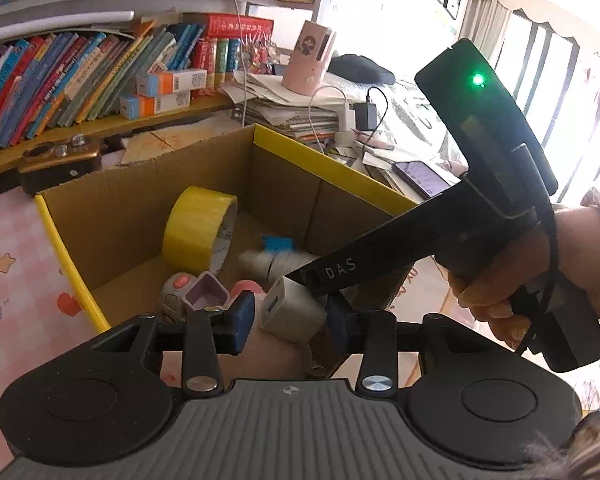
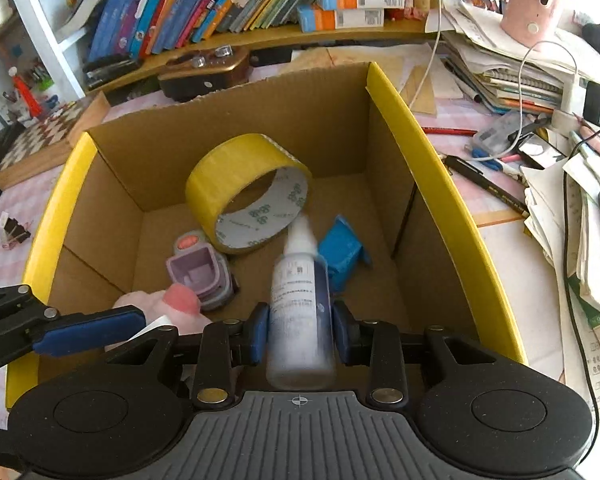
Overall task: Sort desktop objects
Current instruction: 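Open the left tool over the box while the right tool releases the spray bottle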
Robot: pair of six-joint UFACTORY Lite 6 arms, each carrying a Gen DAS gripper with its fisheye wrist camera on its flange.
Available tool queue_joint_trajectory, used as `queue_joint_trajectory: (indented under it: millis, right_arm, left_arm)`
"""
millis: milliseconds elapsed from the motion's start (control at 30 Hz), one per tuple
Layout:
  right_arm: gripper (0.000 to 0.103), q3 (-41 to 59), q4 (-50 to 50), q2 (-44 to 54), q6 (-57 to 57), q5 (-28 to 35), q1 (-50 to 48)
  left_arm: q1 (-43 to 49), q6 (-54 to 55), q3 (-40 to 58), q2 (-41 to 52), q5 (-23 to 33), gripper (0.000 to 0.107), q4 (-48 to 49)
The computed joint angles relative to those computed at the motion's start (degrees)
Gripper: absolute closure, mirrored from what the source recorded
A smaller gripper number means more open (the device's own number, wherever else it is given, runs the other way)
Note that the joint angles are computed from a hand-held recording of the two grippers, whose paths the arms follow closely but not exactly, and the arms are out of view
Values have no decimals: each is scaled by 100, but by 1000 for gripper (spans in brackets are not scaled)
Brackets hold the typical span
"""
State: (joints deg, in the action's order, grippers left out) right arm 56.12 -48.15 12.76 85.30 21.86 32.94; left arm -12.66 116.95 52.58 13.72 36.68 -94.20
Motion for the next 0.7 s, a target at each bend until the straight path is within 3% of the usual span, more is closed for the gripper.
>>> queue_joint_trajectory:
  millis: [33, 100, 133, 367, 700]
  right_arm:
    - [69, -56, -156, -62, 185, 7, 28]
    - [65, -237, -780, -267, 936, 121, 181]
    - [62, -282, -993, -348, 1200, 219, 257]
    - [50, -890, -2207, -1183, 3167, 1317, 1210]
    - [36, -1144, -2132, -1707, 4331, 3536, 2878]
  left_arm:
    - [19, 137, -71, -55, 33, 61, -128]
    - [65, 352, -215, -206, 103, 38, -379]
    - [112, 431, -282, -274, 166, 32, -491]
    - [389, 478, -719, -859, 570, 23, -569]
    - [1099, 440, -1773, -2250, 1082, 10, -420]
